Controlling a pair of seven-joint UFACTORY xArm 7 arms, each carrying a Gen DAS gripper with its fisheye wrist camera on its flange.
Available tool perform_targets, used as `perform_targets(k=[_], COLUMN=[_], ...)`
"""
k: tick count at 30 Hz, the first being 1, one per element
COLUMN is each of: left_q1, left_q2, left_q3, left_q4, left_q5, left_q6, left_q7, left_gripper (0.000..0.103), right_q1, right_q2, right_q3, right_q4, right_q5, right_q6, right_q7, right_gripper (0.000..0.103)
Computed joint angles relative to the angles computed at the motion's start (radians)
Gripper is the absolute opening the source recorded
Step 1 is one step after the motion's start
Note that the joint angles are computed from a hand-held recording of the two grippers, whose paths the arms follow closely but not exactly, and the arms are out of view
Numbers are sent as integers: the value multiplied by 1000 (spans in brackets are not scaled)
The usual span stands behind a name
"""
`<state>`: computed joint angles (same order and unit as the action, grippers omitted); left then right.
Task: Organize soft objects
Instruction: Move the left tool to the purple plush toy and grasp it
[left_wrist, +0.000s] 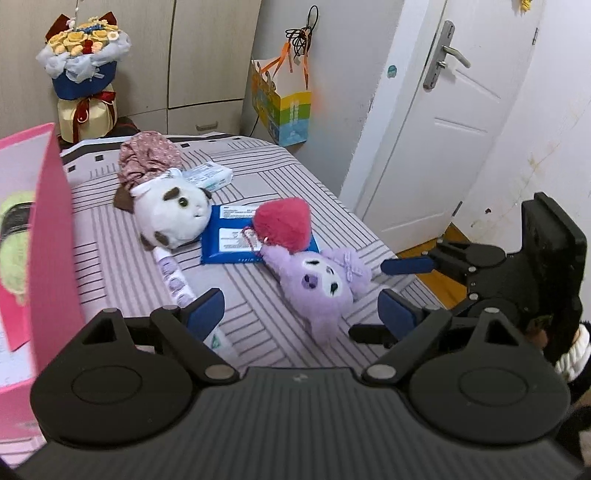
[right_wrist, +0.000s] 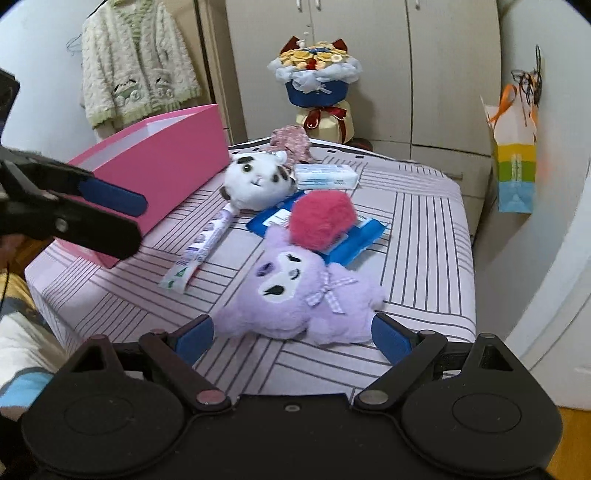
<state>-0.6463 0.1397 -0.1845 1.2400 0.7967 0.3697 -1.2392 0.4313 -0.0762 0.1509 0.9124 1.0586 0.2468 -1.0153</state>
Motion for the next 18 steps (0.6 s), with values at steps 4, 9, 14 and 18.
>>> perform_targets(k=[4,9,14,18], left_q1=[-17,-42,-87,-110], left_q2=[72,154,202,216], left_q3=[33,88,134,174], left_q4=[53,103,133,104], left_q5=[49,9,-40,-61], left_q6=[-45,-117,-92,-168], left_q7=[-65,-122,-125,-193], left_gripper=[87,74,63,53], right_q1=[-12,-48,-61,-42], right_q2=[50,100,107,105], right_q3=[0,24,50,72], right_q4=[40,74,73,59], right_q5=[62,71,191,302], right_q6=[16,43,18,-61], right_q7=[-59,-63,-178,-283], right_gripper=[95,99,101,102])
